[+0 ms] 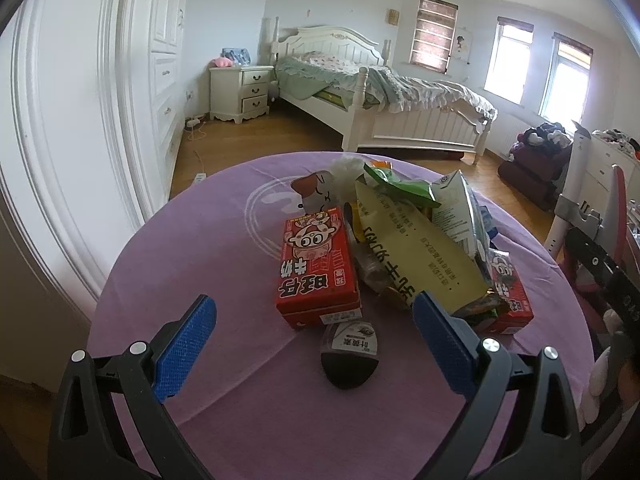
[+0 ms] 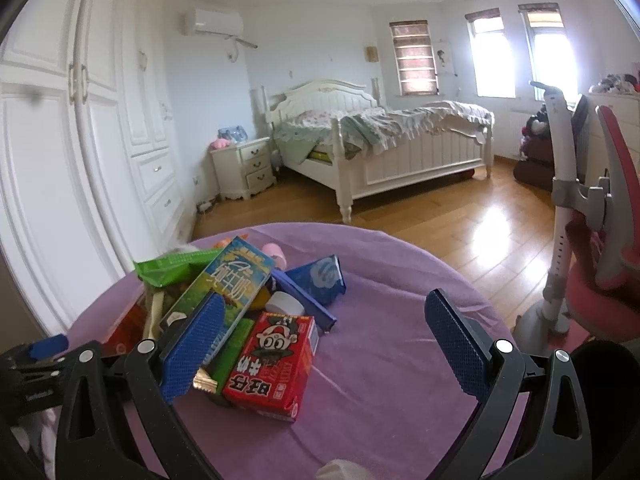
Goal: Collect trash
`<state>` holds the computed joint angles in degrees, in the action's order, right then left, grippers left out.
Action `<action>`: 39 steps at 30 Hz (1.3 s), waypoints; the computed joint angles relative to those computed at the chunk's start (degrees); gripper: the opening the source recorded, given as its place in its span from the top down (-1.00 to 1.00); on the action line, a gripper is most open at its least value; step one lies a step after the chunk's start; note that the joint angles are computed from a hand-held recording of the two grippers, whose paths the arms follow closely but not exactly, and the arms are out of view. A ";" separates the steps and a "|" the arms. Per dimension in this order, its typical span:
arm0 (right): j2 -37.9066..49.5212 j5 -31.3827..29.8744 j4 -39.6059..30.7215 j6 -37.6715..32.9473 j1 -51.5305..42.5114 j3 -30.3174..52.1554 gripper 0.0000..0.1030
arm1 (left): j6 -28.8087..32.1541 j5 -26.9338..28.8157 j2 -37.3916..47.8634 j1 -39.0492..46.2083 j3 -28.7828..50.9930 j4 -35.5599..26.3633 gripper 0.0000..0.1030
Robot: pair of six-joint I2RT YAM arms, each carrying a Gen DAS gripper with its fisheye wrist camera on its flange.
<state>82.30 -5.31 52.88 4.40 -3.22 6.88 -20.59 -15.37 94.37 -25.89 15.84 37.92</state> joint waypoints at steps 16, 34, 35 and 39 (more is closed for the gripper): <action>0.80 -1.45 0.60 -0.58 -0.20 0.11 -0.92 | -0.15 0.54 0.03 0.50 -0.05 -0.16 -0.90; 1.18 -1.09 0.86 -0.42 0.30 0.21 -0.92 | -0.21 0.35 0.16 0.29 0.03 -0.14 -0.90; 1.17 -1.20 0.85 -0.51 0.19 0.21 -0.91 | -0.21 0.35 0.16 0.29 0.03 -0.14 -0.90; 1.30 -1.34 0.95 -0.54 0.10 0.22 -0.92 | -0.18 0.39 0.14 0.33 0.02 -0.13 -0.90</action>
<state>83.60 -6.66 53.83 3.86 -3.12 7.09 -20.78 -14.98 94.51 -25.55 15.86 37.80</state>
